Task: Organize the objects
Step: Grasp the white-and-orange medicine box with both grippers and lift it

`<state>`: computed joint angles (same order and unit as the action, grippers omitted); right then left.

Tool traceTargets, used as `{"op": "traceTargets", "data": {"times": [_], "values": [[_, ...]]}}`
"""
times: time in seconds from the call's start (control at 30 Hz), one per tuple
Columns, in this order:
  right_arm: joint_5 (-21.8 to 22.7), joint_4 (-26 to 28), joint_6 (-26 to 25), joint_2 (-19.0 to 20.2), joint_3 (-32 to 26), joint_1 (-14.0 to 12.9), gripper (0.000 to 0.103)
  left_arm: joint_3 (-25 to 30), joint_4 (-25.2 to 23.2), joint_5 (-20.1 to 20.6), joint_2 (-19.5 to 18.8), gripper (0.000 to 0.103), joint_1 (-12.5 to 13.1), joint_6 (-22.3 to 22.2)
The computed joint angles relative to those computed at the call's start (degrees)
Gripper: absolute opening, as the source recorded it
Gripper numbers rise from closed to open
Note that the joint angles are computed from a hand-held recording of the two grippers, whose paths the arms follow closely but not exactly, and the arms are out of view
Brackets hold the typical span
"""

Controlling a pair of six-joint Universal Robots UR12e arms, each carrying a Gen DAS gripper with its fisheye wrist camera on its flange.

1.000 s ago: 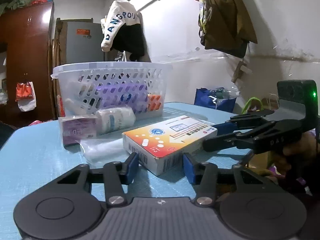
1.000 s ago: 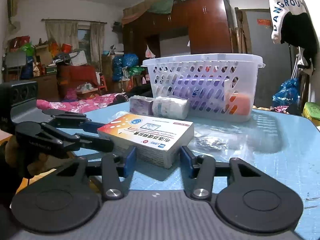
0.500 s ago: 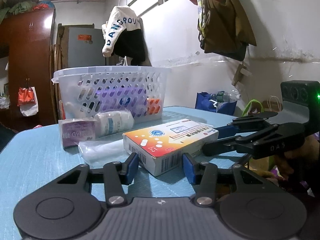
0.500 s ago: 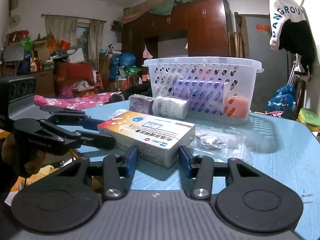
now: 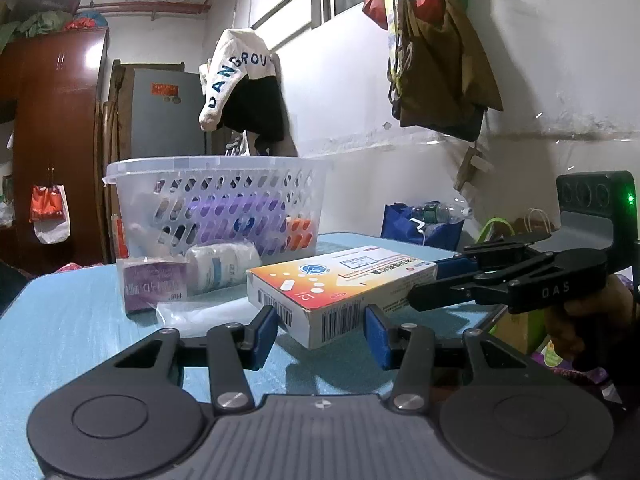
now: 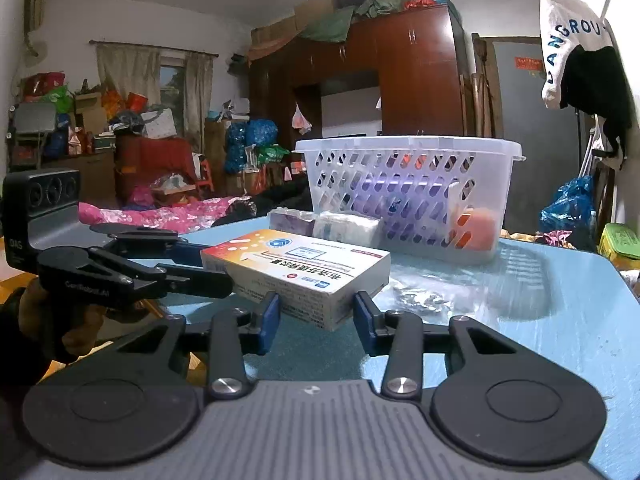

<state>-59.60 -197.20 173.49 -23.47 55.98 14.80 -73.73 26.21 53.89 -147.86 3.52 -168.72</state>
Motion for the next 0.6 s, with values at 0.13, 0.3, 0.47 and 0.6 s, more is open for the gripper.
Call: {"op": "traceTargets", "data": {"times": [0.13, 0.3, 0.47, 0.6], "values": [[-0.1, -0.3, 0.0, -0.1, 0.0, 0.0, 0.044, -0.1, 0.5, 0.0, 0.1, 0.052, 0.0, 0.0], [-0.3, -1.0, -0.5, -0.3, -0.2, 0.0, 0.044, -0.2, 1.6, 0.4, 0.3, 0.052, -0.1, 0.1], [-1.1, -2.0, -2.5, -0.8, -1.9, 0.2, 0.044, 0.8, 3.1, 0.8, 0.9, 0.052, -0.3, 0.8], [-0.6, 0.3, -3.0, -0.3, -6.7, -0.1, 0.044, 3.6, 3.5, 1.7, 1.2, 0.051, -0.5, 1.5]]}}
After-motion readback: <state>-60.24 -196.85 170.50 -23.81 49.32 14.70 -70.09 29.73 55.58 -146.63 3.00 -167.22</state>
